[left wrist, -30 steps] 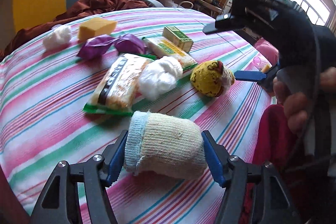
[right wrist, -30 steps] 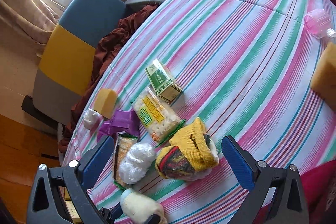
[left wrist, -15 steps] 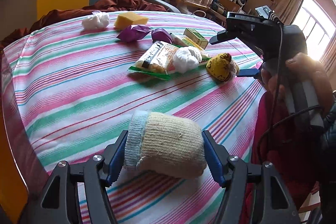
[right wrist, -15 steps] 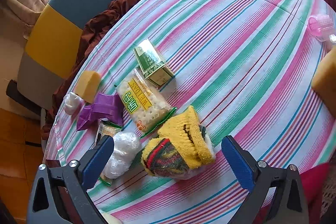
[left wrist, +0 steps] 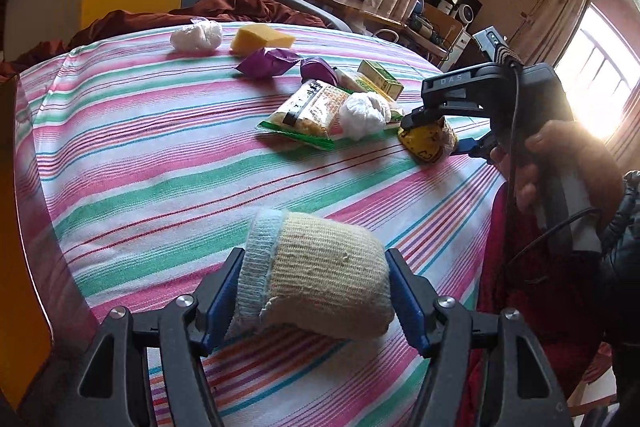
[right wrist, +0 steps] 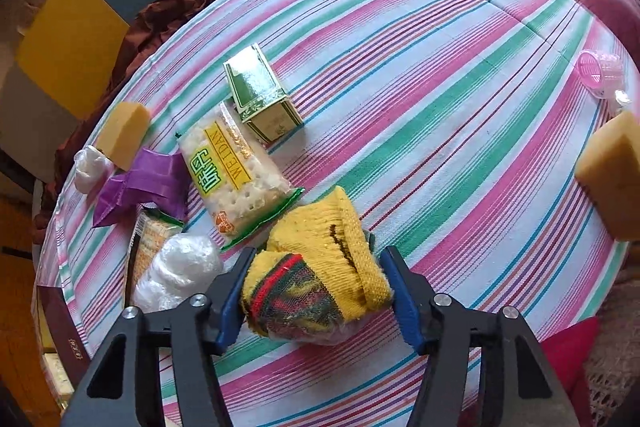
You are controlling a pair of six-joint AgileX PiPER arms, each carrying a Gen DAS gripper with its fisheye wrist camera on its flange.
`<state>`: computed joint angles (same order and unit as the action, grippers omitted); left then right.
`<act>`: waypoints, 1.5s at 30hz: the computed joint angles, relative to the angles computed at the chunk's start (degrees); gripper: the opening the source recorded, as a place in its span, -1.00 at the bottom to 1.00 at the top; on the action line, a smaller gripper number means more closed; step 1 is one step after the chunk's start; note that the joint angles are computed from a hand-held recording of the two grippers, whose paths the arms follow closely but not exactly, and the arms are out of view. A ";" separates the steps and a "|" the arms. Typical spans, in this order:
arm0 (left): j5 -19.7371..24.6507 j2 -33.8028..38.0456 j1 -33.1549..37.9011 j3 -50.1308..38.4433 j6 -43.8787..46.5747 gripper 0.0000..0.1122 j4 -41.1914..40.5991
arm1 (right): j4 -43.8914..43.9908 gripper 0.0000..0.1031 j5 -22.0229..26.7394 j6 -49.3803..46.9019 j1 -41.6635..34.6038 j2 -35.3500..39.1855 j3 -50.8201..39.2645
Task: Organize objects
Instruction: 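Carry the cream sock with the left gripper into the gold tray and release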
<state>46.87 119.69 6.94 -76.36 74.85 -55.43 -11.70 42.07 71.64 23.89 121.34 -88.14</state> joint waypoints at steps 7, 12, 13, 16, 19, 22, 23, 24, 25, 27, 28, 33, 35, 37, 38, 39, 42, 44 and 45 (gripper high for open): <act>0.28 -0.24 0.45 0.65 1.29 0.24 -0.78 | -2.06 0.37 4.48 -1.39 1.53 2.41 -4.07; 0.78 0.09 0.84 0.58 1.92 0.24 -1.34 | -4.48 0.12 9.36 -1.06 2.66 3.44 -6.74; 0.79 0.15 0.83 0.52 1.94 0.24 -1.34 | -5.27 0.05 10.53 -0.61 2.97 3.55 -7.22; 0.45 0.05 0.78 0.70 2.33 0.24 -1.40 | -6.65 -0.15 10.68 0.58 3.37 2.81 -6.59; -0.05 -0.31 0.77 1.31 3.35 0.23 -1.81 | -6.67 -0.15 11.34 -0.09 3.27 3.04 -6.99; -1.57 -1.94 0.33 2.44 2.48 0.20 -0.64 | -7.16 -0.12 13.16 -1.14 3.54 3.93 -8.54; -2.29 -2.73 0.29 3.27 3.04 0.20 -0.69 | -7.32 -0.11 13.59 -1.39 3.62 4.09 -8.87; -2.87 -3.56 0.42 4.23 3.81 0.20 -0.95 | -7.42 -0.11 13.74 -1.52 3.63 4.08 -8.92; -2.77 -3.90 0.61 4.55 3.89 0.20 -0.82 | -7.38 -0.11 13.93 -1.71 3.58 4.19 -9.22; -2.15 -4.76 1.14 5.27 4.36 0.20 -0.98 | -7.57 -0.11 15.00 -2.12 3.82 4.98 -10.75; -2.27 -5.36 1.35 5.85 4.90 0.20 -1.27 | -7.83 -0.11 15.30 -2.32 3.93 4.99 -10.80; -0.37 -8.98 4.32 7.36 6.45 0.20 -2.23 | -8.61 -0.09 16.40 -2.47 4.74 7.29 -13.38; 1.07 -10.20 6.48 7.08 5.87 0.20 -2.38 | -8.75 -0.09 17.32 -2.92 4.88 8.25 -14.96; 2.44 -11.26 9.62 6.45 5.31 0.20 -2.64 | -8.91 -0.09 18.08 -3.23 5.11 8.81 -15.94; 2.92 -11.72 11.44 6.01 4.69 0.20 -2.58 | -9.03 -0.09 18.26 -3.18 5.29 9.04 -16.21; 3.15 -12.04 13.16 5.56 3.94 0.20 -2.54 | -9.10 -0.09 18.54 -3.36 5.38 9.23 -16.57; 2.96 -12.66 19.08 4.08 2.15 0.20 -2.17 | -9.43 -0.09 18.82 -3.35 5.83 7.97 -15.11; 1.74 -12.76 22.62 3.20 0.69 0.20 -1.44 | -9.62 -0.09 19.23 -3.74 5.97 8.36 -15.76; 0.87 -12.80 24.70 2.94 0.57 0.20 -1.33 | -9.71 -0.09 19.68 -3.94 6.11 8.69 -16.34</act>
